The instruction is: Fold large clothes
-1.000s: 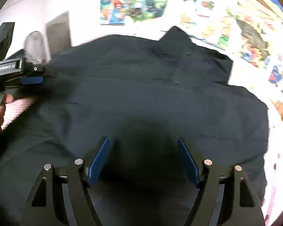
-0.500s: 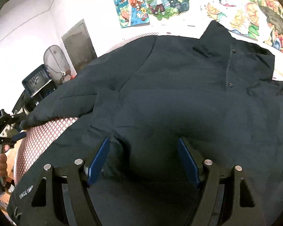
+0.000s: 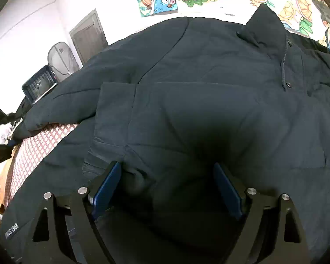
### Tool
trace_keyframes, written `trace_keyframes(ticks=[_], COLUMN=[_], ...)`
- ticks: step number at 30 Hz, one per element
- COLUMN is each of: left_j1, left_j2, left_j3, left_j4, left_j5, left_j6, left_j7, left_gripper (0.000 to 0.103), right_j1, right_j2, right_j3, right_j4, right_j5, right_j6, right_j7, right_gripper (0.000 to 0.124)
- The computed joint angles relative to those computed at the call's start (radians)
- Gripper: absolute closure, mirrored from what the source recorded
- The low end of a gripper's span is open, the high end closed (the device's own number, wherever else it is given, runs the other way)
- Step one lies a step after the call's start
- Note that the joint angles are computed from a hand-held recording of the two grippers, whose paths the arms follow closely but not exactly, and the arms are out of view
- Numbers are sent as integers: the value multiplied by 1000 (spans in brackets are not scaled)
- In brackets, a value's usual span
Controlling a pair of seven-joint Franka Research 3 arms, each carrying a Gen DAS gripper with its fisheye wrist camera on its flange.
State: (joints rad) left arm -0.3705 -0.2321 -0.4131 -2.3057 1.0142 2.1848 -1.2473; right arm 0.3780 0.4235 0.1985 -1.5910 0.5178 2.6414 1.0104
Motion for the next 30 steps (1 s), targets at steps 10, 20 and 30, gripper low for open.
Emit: trace_keyframes(ticks=[10, 20, 30], left_j1=[6, -84, -182], left_j2=[21, 293, 639], left_j3=[-46, 28, 71], left_j4=[149, 543, 920], left_j5=[167, 443, 207], left_j6=[-181, 31, 250], left_j7=[290, 753, 1302], left_gripper=[95, 95, 95], right_j1=[-61, -106, -126], right_j2=[-112, -263, -309], right_j3=[6, -34, -88], right_j4=[-99, -245, -288], right_j5=[112, 337, 402], right_j6=[-42, 40, 84], right_j7=[-56, -231, -245], right_gripper=[42, 42, 42])
